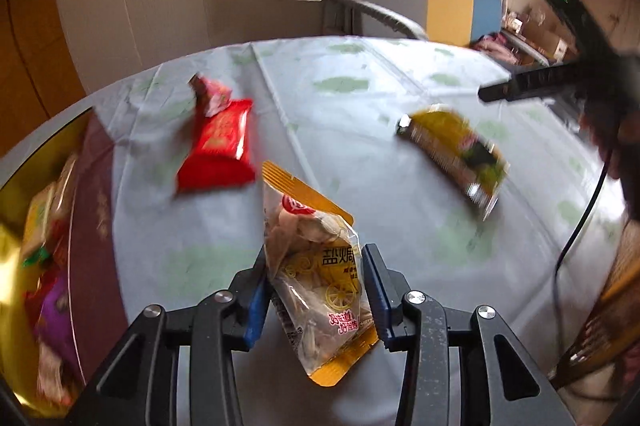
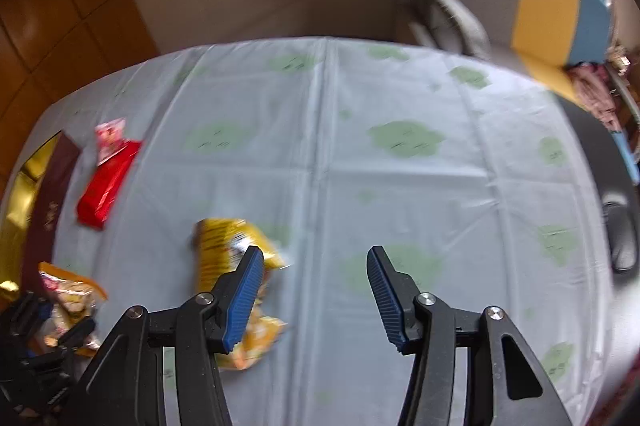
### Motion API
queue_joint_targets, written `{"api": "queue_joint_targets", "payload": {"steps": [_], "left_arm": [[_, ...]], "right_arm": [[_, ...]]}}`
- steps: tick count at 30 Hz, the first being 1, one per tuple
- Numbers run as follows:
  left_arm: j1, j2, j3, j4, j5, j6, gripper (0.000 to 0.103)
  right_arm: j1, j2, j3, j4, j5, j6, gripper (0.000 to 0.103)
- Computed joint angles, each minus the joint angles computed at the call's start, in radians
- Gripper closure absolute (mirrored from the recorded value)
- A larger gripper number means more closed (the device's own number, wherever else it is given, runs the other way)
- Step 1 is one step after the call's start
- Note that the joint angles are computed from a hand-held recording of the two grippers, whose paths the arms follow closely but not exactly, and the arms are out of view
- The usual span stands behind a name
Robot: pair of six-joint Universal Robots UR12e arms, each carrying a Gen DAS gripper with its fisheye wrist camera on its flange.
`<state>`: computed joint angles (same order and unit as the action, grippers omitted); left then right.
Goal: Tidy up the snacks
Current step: 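Grasp the clear orange-edged pastry bag with the left tool while the right tool grasps the pink-white packet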
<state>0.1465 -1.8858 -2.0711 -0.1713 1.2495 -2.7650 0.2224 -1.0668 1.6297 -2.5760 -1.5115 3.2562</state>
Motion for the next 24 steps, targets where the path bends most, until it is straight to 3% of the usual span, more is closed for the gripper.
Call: {"api": "queue_joint_targets", "payload": {"steps": [5,11,18,24], "left_arm": [[0.023,-0.005,-0.015,0.022,-0.035,-0.041,0.059],[0.035,-0.018,-0.021,0.054,-0.064,-0.082,0.059],[0.045,-0.028,-0.026,0.075,-0.098,-0.098,0.057],[0.053,-0.03,-0.027,0.072,-0.122,-0.101,0.057]], "right_arm": [[0.012,0.016,-0.026,0.041,0.132,-0.037,0.048],[0.067,0.087,-0.159,0.086,0.254,-0.158,0.048],[0.127,0.225,-0.384,0.181,0.294,-0.199,0.048],[0.157,0.333,-0.552,0.28,0.24,-0.182,0.047]]}}
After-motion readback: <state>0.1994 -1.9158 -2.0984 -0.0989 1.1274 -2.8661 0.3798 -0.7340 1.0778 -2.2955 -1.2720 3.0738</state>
